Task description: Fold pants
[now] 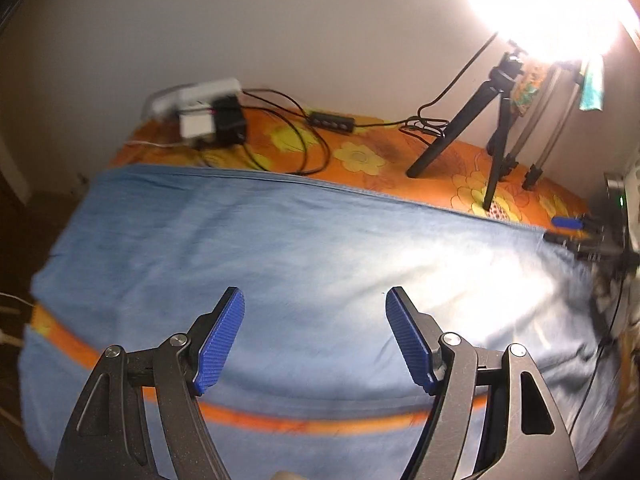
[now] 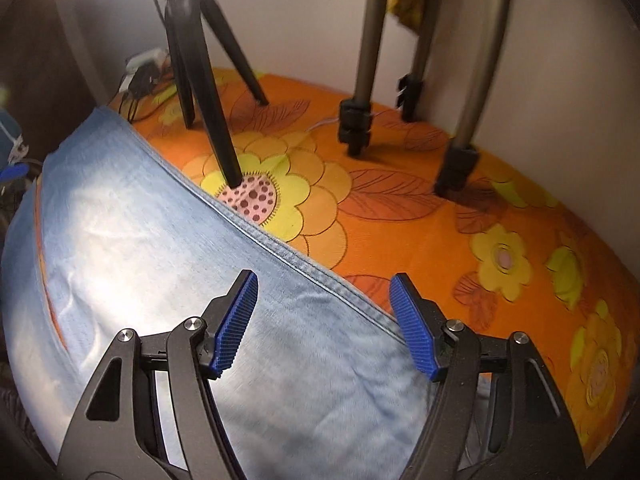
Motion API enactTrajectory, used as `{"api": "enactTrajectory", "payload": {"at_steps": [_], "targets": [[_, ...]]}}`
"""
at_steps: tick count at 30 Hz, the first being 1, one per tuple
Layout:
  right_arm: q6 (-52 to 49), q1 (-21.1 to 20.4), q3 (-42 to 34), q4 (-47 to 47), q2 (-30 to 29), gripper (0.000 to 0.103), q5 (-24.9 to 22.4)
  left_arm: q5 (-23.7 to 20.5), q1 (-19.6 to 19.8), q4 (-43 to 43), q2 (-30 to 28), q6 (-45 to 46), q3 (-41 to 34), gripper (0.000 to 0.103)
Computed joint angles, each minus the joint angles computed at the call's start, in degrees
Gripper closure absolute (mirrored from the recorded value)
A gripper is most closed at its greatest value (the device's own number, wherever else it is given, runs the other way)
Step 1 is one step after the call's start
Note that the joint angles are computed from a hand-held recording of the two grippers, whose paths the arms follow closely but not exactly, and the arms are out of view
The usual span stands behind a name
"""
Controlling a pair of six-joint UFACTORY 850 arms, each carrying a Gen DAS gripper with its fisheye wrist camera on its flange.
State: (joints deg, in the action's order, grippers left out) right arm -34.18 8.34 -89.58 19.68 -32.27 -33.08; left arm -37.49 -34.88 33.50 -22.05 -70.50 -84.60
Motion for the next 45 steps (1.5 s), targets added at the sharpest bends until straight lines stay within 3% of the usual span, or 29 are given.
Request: {"api": "enactTrajectory", "payload": {"at_steps": [4,10,15,18,20,22,29,34,41,42,45], "targets": [[-1.8,0.3,-1.8,-0.5,-1.9,0.031,-1.5,0.8,2.7,-7.7,-4.2,4.0,-5.0,0.030],[-3.9,0.1,-3.5,0.5,-3.6,0.031,-4.4,1.0,5.8,-11.1,-7.5,3.2,-9.3,0.030],[-4.6,0.3,-2.4,0.4,-3.0,0.030,-3.5,1.1,8.0,-15.6,-9.3,4.4,-11.4,0.030],[-4.8,0.8,-1.1,0.6,-1.9,0.049,-2.7,1.9,9.1,-18.0,-10.1,4.3,-11.8,0.030],[-4.3,1.5,0.4,-0.1,-0.7,0.075,-2.2,2.6,9.7,-19.1,-10.5,4.0,-11.8,0.030],[-3.0,2.1,1.6,-2.7,0.4,0.094,-1.5,3.1,10.1,-19.9,-10.8,3.5,-11.8,0.030],[-10.1,3.2,11.0,3.5,10.3,0.098,5.2,4.7,11.1,-23.3,-12.2,3.3,-12.5,0.030],[-14.4,6.1,20.0,2.9,19.0,0.098,10.7,4.9,11.4,-24.8,-12.3,3.4,-13.1,0.030],[-16.1,8.6,25.7,2.1,24.1,0.098,13.5,5.5,12.0,-26.4,-10.8,1.8,-10.1,0.030],[-16.3,8.6,26.0,2.4,24.3,0.098,13.8,6.1,12.1,-26.2,-10.1,1.0,-8.8,0.032],[-15.7,8.5,25.8,2.3,24.3,0.098,13.8,7.7,12.2,-23.2,-8.8,-2.6,-6.5,0.052]]}}
